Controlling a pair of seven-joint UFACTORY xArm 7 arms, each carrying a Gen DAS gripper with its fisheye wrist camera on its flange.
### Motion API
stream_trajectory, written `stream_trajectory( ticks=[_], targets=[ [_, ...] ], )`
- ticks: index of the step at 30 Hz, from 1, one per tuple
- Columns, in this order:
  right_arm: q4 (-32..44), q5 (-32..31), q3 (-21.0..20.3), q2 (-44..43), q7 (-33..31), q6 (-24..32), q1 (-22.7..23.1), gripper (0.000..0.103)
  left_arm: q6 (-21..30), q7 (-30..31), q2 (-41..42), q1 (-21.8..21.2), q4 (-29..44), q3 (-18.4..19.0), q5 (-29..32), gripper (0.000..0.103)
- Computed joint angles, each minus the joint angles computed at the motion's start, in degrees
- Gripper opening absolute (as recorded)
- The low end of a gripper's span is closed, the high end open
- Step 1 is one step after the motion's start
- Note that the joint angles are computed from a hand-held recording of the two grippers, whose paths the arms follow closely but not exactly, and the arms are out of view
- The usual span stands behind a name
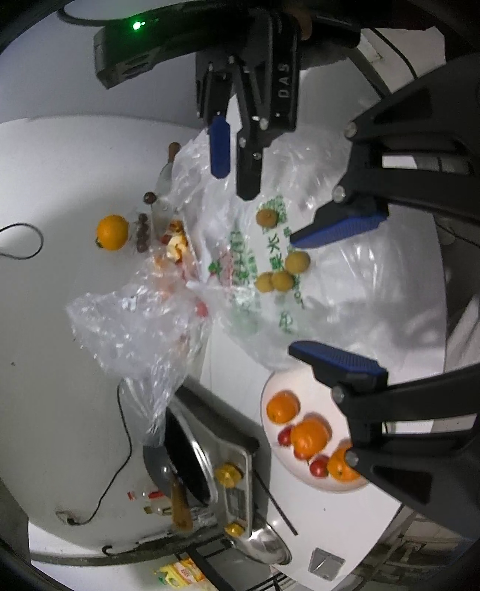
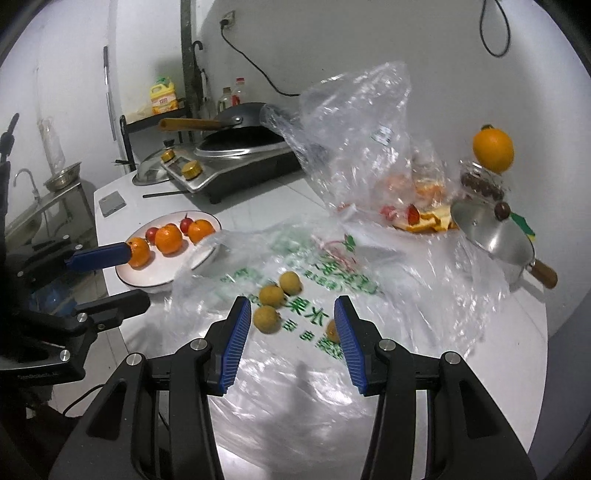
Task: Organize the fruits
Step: 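Grasp a small yellow fruit with the right gripper while the left gripper grasps another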
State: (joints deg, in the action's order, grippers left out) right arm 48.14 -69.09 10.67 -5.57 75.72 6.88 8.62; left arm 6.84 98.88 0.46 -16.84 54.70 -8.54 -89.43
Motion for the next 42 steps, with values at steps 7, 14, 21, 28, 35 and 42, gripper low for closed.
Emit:
stream_trajectory(
  ticks=[7,14,21,28,35,42],
  targets=[
    [-1.9,-2.93,-1.57,0.28,2.55,-4.16,-2.51,0.05,-4.49,-1.43,4.92,-2.3,3.01,-2.43,2.51,0.054],
    [-1.55,-0.13,-3.16,3.5,-2.36,-7.66,-3.46,0.05,-7.72,-12.12,10.11,-1.96,5.09,-4.79,13.34,0.053],
    [-1.07,13.59,-5.76,7.34,-17.63,-9.45,-0.93,0.041,-9.17,-23.62,14.21,-2.14,6.94,-4.42,24.88,0.05],
    [-1.06,32.67,-3.13,10.5,-36.29,-9.92,-2.07,0.041,-4.81,-39.73,17.79,-5.63,8.71,1.6,40.28,0.045],
    [0.68,45.8,0.63,13.67,-48.92,-8.43,-4.21,0.04,-3.49,-47.21,20.01,-3.88,10.04,0.74,48.02,0.045],
    [2.52,52.75,-0.35,15.78,-55.12,-7.23,-2.36,0.034,-2.16,-48.38,21.43,2.45,11.05,-5.18,51.67,0.033]
  ],
)
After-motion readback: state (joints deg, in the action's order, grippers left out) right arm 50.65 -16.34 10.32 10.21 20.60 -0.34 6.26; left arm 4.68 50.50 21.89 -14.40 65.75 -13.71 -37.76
